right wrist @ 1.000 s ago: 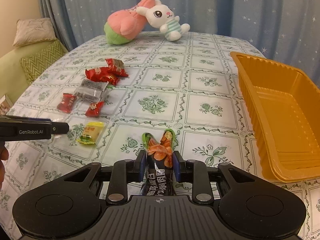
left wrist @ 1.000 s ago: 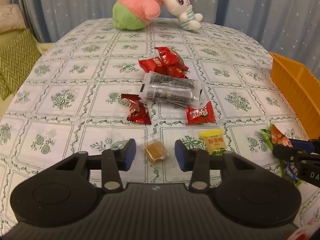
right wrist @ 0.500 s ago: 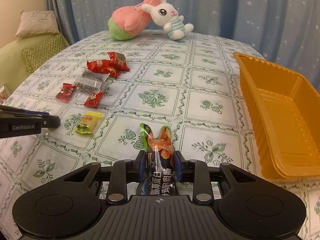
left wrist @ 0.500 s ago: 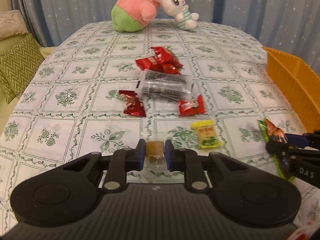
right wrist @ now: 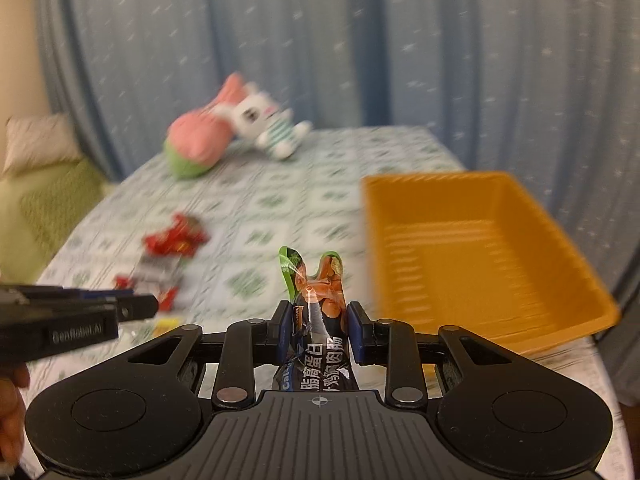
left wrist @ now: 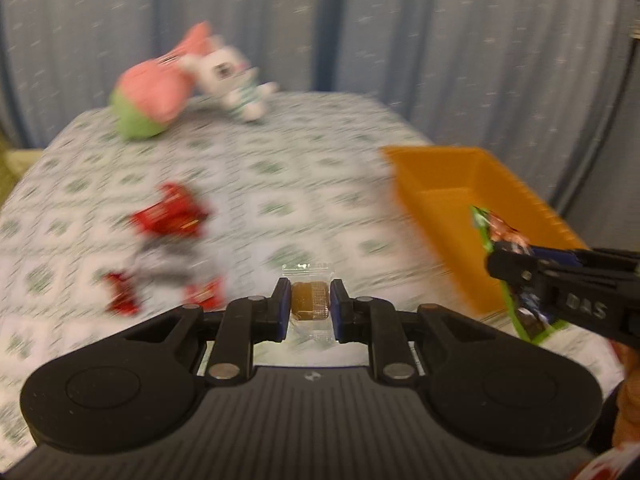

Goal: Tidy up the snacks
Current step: 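Carry both snacks over the orange tray and open both grippers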

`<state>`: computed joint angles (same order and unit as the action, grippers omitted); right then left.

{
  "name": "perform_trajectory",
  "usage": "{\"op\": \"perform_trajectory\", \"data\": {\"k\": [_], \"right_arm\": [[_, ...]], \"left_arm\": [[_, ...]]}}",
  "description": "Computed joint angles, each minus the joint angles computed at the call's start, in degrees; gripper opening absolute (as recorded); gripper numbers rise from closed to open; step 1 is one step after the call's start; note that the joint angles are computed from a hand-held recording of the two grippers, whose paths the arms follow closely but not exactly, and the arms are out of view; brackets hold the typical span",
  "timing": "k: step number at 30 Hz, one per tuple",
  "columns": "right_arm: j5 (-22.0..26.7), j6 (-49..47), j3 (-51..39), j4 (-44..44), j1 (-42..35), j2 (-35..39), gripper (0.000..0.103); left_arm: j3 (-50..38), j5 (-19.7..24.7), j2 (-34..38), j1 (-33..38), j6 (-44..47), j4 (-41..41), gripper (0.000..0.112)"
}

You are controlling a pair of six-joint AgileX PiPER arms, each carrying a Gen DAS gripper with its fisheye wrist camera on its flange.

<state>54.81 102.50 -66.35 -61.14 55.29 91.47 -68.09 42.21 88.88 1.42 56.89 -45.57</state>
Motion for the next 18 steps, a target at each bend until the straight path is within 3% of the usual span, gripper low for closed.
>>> {"op": "perform_trajectory", "data": {"k": [5, 11, 18], "right_arm": [[1.60, -2.87, 6.29, -0.17, -4.83, -8.30, 0.030], [-4.61, -1.07, 14.49, -1.95, -13.26, -15.10, 0.030], [-10.16, 5.31, 20.34, -3.98, -19.12, -17.72, 0.030]], "left_arm": [[-1.95, -1.57, -0.08, -9.63, -3.09, -1.76, 0.018], [-5.19, -4.97, 2.76, -18.61, -8.54, 0.12, 0.018], [-8.04, -6.99, 6.43, -23.37, -13.50, 3.94, 0.018]]}}
